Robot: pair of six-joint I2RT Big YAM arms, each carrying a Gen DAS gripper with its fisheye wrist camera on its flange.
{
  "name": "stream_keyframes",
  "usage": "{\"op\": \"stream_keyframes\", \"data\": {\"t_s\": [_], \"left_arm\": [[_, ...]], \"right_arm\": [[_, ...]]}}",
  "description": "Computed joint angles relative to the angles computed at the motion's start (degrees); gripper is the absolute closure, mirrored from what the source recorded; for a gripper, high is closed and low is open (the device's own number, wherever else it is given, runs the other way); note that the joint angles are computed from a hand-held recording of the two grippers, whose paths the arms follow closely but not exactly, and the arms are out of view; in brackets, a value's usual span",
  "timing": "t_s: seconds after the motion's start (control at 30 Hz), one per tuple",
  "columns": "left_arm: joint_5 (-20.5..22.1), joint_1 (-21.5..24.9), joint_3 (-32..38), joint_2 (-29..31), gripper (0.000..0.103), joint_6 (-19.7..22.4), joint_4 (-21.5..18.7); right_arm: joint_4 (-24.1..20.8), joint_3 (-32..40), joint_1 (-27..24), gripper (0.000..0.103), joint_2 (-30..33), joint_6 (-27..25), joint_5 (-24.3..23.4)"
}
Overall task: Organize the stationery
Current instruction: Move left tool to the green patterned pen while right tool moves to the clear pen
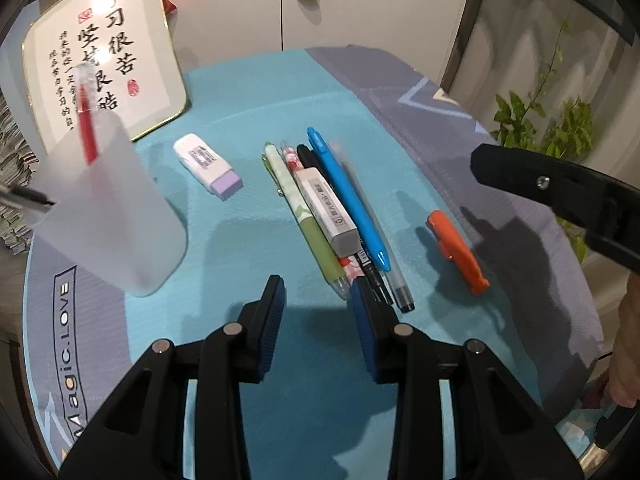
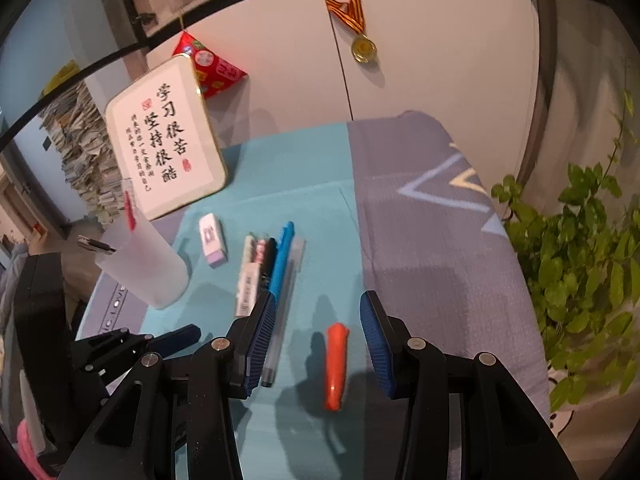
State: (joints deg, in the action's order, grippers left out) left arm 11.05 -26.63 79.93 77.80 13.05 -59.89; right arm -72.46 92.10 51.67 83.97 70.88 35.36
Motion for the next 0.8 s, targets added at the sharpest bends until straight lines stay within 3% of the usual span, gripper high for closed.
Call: {"op": "stream_keyframes", "data": {"t_s": [0.3,0.4,0.67,0.8], "left_arm": [[-2.51,-0.64,0.31,0.90,0.068,-0.16,0.93],[-1.17,0.27,-0.07,0.63,0.068,-0.48,0.88],[0.15,0.21,0.08,0.98,0.070,-0.51,0.57],[-0.98,-0.20,-0.18,0.97,0.079,-0.28,1.56]], "right_arm": [[3.08,-1.29,-0.55,0.057,0.32,-4.25,-3.25],[3.22,-0.71,-0.60,0.057,1.62,-6.04,-5.44],[-0.93,0.85,-1.19,0.057,4.19,-4.89,-9.04],[-3.37,1.17,-1.71,0.058,5.03,-3.95,-11.40]]}}
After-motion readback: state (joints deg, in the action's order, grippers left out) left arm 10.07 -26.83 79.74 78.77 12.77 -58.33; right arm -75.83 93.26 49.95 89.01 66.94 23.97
